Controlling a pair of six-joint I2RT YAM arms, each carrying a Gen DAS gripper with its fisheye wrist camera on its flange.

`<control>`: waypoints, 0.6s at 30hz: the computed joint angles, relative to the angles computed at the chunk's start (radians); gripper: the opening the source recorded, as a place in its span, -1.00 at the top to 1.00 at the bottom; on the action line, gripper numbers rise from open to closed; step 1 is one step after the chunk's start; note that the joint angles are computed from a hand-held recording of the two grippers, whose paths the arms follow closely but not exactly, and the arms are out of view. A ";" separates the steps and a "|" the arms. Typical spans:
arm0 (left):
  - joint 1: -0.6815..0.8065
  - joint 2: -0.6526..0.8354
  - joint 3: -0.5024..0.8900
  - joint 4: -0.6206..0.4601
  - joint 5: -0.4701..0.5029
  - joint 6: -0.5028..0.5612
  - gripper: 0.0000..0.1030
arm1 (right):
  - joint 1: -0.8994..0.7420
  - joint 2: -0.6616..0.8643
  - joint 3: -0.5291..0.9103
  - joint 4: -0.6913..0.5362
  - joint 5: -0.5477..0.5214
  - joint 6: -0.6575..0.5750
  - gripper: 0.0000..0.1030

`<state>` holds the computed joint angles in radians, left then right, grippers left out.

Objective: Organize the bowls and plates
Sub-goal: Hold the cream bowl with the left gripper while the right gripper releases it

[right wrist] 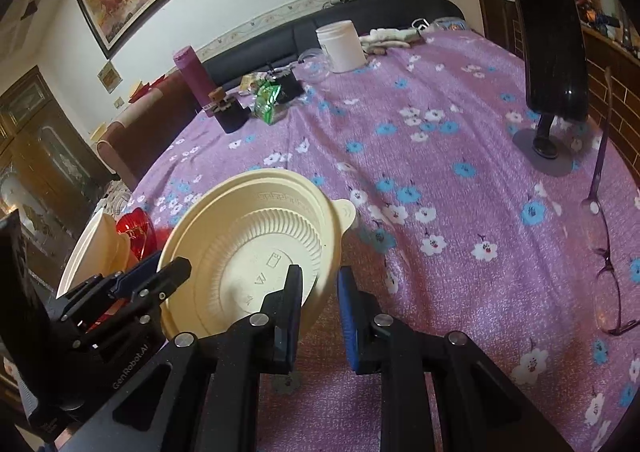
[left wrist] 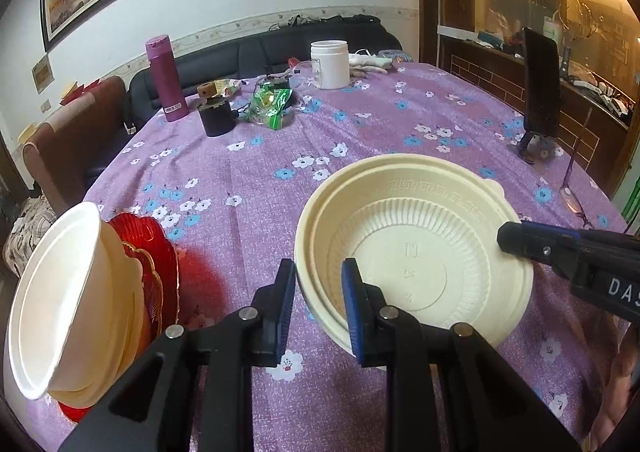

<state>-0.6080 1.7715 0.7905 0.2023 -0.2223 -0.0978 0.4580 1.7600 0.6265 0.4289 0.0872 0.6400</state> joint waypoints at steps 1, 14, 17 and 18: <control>0.000 0.000 -0.001 0.001 -0.001 -0.002 0.56 | 0.003 -0.004 0.000 -0.003 0.005 -0.001 0.62; 0.004 -0.051 -0.027 -0.002 -0.001 -0.001 0.56 | 0.026 -0.051 -0.010 -0.021 0.022 0.002 0.61; 0.016 -0.087 -0.039 -0.013 0.000 0.006 0.53 | 0.040 -0.075 -0.002 -0.042 0.035 -0.002 0.61; 0.021 -0.104 -0.045 -0.016 -0.001 0.009 0.52 | 0.044 -0.082 0.002 -0.047 0.038 -0.002 0.61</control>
